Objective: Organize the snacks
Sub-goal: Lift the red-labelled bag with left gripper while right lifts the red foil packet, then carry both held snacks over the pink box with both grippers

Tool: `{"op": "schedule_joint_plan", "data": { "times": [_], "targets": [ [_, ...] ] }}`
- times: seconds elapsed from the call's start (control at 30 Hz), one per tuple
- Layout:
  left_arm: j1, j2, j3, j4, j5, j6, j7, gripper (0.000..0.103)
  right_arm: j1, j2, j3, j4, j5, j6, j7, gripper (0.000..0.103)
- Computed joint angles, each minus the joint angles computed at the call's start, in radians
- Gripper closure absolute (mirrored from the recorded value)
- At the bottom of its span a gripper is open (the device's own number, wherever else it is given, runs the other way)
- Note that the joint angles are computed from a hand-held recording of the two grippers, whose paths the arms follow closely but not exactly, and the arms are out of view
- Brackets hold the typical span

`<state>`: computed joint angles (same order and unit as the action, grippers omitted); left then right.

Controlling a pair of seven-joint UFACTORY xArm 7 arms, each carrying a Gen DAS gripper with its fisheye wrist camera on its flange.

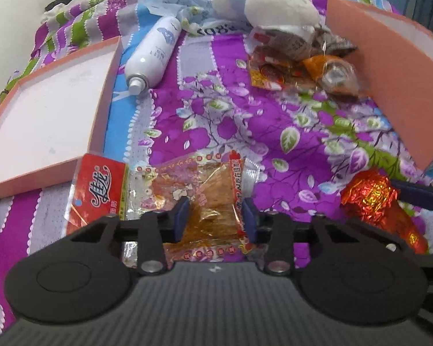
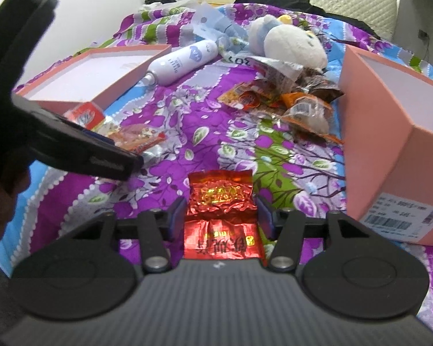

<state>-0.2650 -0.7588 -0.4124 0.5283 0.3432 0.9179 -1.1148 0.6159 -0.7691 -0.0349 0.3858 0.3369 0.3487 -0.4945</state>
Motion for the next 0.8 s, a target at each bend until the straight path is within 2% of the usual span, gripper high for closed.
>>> {"op": "schedule_joint_plan", "data": {
  "times": [0.13, 0.2, 0.3, 0.57, 0.8],
  "targets": [
    [-0.005, -0.040, 0.007, 0.004, -0.022, -0.003, -0.018, 0.071, -0.028, -0.026, 0.007, 0.013, -0.004, 0.031, 0.031, 0.048],
    [-0.007, -0.055, 0.002, 0.016, -0.030, 0.008, -0.022, 0.078, -0.043, -0.041, 0.014, 0.019, -0.009, 0.047, 0.047, 0.048],
    [-0.012, -0.083, -0.005, 0.031, -0.047, 0.009, -0.034, 0.081, -0.063, -0.066, 0.019, 0.035, -0.014, 0.077, 0.072, 0.048],
    [0.004, -0.126, -0.044, 0.133, -0.080, 0.034, -0.076, 0.083, -0.109, -0.125, 0.022, 0.106, -0.032, 0.147, 0.118, 0.048],
    [0.040, -0.117, -0.059, 0.244, -0.081, 0.034, -0.054, 0.083, -0.131, -0.131, 0.007, 0.187, -0.024, 0.176, 0.123, 0.048]
  ]
}}
